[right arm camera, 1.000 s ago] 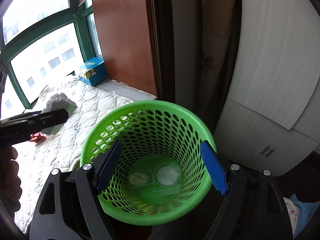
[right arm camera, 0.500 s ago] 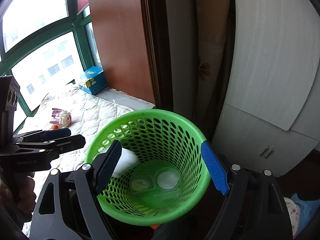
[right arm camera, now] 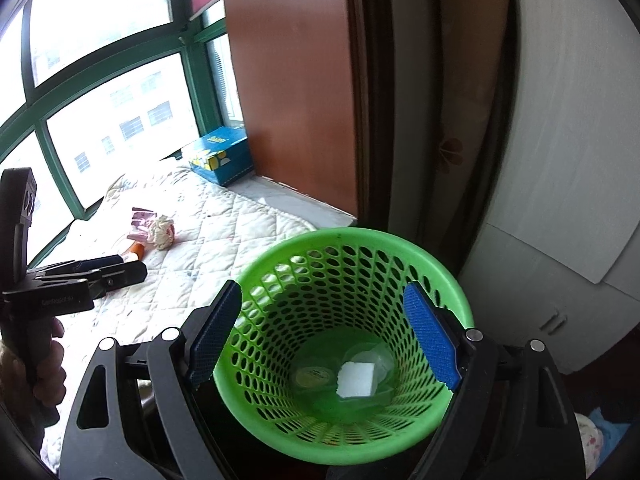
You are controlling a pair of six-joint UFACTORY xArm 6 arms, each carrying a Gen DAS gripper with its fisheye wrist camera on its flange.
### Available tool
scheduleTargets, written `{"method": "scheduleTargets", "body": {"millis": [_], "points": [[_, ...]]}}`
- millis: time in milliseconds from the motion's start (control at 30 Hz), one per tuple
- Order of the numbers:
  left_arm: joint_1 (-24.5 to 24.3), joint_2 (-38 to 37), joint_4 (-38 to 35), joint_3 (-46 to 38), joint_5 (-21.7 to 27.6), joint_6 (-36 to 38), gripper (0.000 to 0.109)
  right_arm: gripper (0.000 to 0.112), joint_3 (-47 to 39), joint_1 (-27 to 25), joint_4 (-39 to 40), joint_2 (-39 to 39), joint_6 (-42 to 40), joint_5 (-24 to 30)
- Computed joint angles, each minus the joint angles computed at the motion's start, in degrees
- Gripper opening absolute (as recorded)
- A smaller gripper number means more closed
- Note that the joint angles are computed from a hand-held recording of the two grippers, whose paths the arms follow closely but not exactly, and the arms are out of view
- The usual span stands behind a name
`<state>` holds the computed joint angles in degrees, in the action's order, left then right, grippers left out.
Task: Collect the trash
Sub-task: 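Open the left tool to drop the foam block into the green basket, then grasp the red snack wrapper with the left tool while the right grasps the cup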
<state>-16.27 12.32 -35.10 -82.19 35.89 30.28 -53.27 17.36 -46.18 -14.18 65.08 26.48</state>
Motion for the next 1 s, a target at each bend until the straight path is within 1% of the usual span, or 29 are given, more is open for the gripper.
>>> {"method": "scheduleTargets", "body": {"millis": [33,100,267,400,567,633,700,767,833,900,1000], "points": [[0.8,0.0,0.6,0.3,-0.4,-0.5,0.073,0.083,-0.7,0.3,0.2,0.7,-0.5,-0.2],[2.5,-0.7,2.2,1.4,-1.8,-1.7,0.081,0.083,-2.1,0.9,0.7,2.3,-1.3,-0.5],[6.8,0.0,5.4,1.8,-3.8,-3.2,0.082,0.084,-6.2,2.5,3.3,6.8,-4.7,-1.8],[10.5,2.2,8.7,0.2,-4.2,-4.2,0.087,0.084,-10.1,4.1,5.0,10.9,-7.7,-2.3],[14.8,6.9,12.5,-4.1,-2.3,-6.1,0.087,0.084,-15.4,6.2,7.3,16.4,-11.1,-2.6],[16.0,8.9,13.1,-6.1,-1.2,-4.9,0.091,0.084,-17.7,7.0,8.1,18.6,-12.5,-2.5],[16.8,11.0,15.0,-8.0,-0.6,-4.9,0.092,0.084,-19.9,7.6,9.7,20.7,-14.3,-2.1],[17.6,13.7,15.2,-10.9,1.7,-3.6,0.093,0.084,-22.4,8.2,12.1,23.1,-16.8,-1.9],[18.1,16.3,16.7,-13.8,3.3,-4.1,0.093,0.084,-24.9,8.8,14.0,25.4,-19.0,-1.1],[18.6,18.7,16.5,-16.7,5.3,-2.8,0.093,0.084,-27.8,9.3,16.4,28.0,-21.9,-0.2],[19.0,21.6,17.0,-19.7,6.3,-0.2,0.093,0.084,-31.7,10.0,18.9,31.5,-25.0,0.8]]}}
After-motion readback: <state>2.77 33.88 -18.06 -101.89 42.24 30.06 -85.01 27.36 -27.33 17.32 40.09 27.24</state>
